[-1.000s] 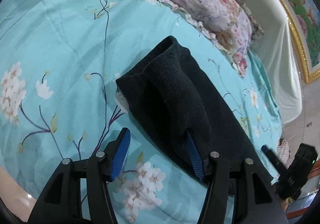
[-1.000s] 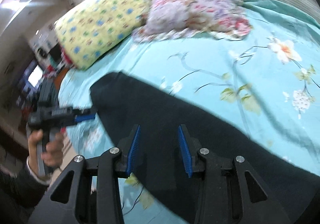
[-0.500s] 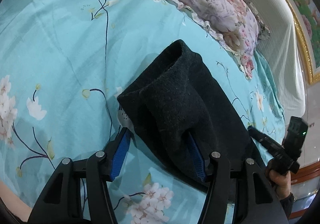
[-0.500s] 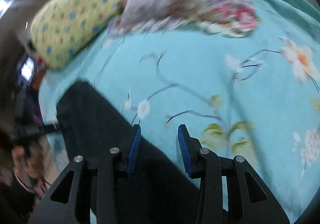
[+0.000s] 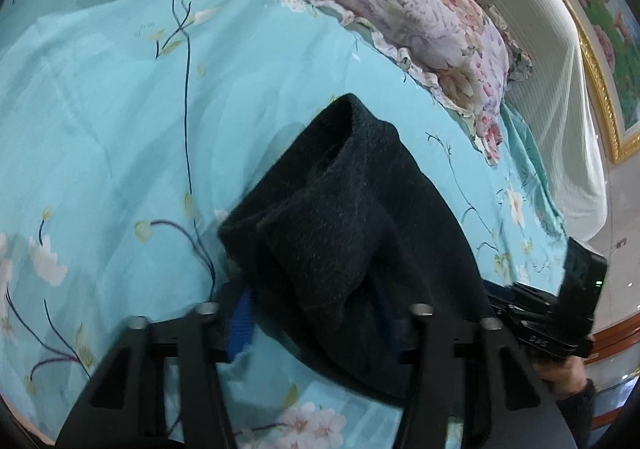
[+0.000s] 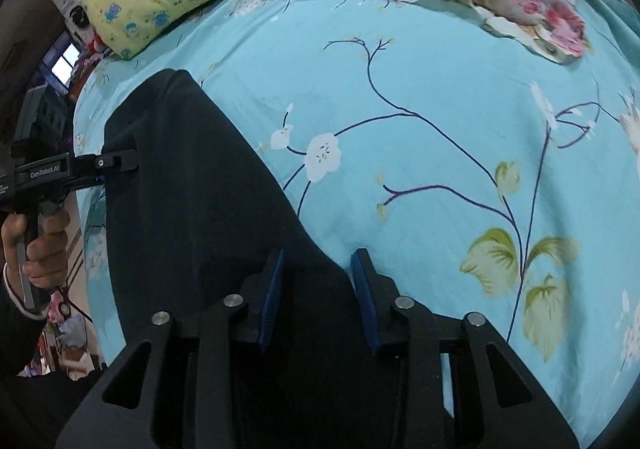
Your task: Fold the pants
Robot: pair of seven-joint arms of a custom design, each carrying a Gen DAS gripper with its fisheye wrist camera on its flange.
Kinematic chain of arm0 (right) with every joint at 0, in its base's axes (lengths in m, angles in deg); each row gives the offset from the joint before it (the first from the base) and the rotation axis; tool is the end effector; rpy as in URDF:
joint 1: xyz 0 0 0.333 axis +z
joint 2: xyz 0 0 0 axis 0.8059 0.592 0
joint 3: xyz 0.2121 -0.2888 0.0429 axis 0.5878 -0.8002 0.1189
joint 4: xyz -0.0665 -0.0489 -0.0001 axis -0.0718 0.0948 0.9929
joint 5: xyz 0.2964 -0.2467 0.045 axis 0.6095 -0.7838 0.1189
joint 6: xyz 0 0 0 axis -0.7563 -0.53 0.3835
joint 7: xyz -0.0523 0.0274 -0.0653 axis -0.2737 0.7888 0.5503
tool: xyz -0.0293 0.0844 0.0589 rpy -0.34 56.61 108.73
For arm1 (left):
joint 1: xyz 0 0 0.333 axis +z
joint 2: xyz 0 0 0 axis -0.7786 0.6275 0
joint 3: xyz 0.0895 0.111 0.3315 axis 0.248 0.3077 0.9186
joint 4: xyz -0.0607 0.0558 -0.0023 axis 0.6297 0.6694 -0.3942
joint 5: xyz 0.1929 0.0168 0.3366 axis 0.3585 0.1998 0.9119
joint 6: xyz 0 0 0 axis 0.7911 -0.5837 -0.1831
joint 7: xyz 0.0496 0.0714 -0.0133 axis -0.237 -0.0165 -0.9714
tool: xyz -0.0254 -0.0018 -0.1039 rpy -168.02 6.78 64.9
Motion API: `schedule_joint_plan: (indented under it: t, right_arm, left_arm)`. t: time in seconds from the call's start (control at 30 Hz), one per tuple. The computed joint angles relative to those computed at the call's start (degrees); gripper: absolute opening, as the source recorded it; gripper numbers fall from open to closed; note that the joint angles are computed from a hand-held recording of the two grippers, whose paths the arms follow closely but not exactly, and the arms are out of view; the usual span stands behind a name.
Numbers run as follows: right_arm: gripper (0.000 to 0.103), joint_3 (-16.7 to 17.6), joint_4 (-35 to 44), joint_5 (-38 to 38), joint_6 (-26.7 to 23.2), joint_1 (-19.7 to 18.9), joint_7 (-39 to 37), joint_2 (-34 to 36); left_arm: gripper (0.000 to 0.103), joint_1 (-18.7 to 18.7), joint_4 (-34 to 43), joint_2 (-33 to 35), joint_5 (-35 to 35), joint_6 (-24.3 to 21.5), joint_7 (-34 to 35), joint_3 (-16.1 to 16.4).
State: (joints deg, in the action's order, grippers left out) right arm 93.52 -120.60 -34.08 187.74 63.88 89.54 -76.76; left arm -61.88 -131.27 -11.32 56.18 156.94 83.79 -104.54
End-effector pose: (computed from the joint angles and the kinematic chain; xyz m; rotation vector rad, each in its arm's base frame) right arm 0.5798 0.1368 0.4548 -2.1174 1.5463 0.0200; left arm 0.5529 -0.2675 0.4274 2.2756 -1.9041 1.0172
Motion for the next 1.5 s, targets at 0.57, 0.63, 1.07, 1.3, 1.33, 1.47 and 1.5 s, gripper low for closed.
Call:
schedule_joint_plan:
  t: [0.57, 0.63, 1.07, 1.3, 1.33, 1.47, 1.5]
  right_arm:
    - [0.005, -0.8, -5.3, -18.4, 15.8, 2.7, 16.5, -5.6]
    - [0.005, -0.7, -5.4, -18.0, 16.3, 2.8, 17.2, -4.7]
    - [0.032, -1.2, -10.6, -14.8, 21.2, 2.5, 24.4, -8.4]
    - [0.039, -2.7, -19.5, -11.8, 25.5, 4.3, 27.4, -17.4]
    - [0.04, -2.9, -20.7, -11.9, 25.8, 4.4, 28.3, -18.6]
    - [0.043, -3.3, -26.6, -12.5, 27.2, 4.7, 32.7, -24.2]
    - [0.044, -2.8, -28.3, -13.5, 27.5, 3.9, 34.6, -25.9]
  left_arm:
    - [0.017, 1.6, -1.8, -4.5, -22.7, 5.3, 27.0, -4.1]
    - [0.017, 0.2, -1.7, -3.4, -19.1, 4.7, 24.3, -2.1]
    - [0.041, -4.8, -7.5, -7.9, 11.5, 7.4, -4.2, 7.1]
    - [0.048, -3.7, -6.8, -9.9, 12.2, 8.7, -3.8, 4.2]
    - [0.048, -4.0, -6.3, -9.6, 12.4, 8.4, -3.6, 3.9]
    - [0.049, -4.7, -3.5, -7.7, 9.0, 6.7, 0.8, 1.4]
    - [0.049, -5.1, -2.5, -7.0, 8.8, 6.1, 1.3, 1.0]
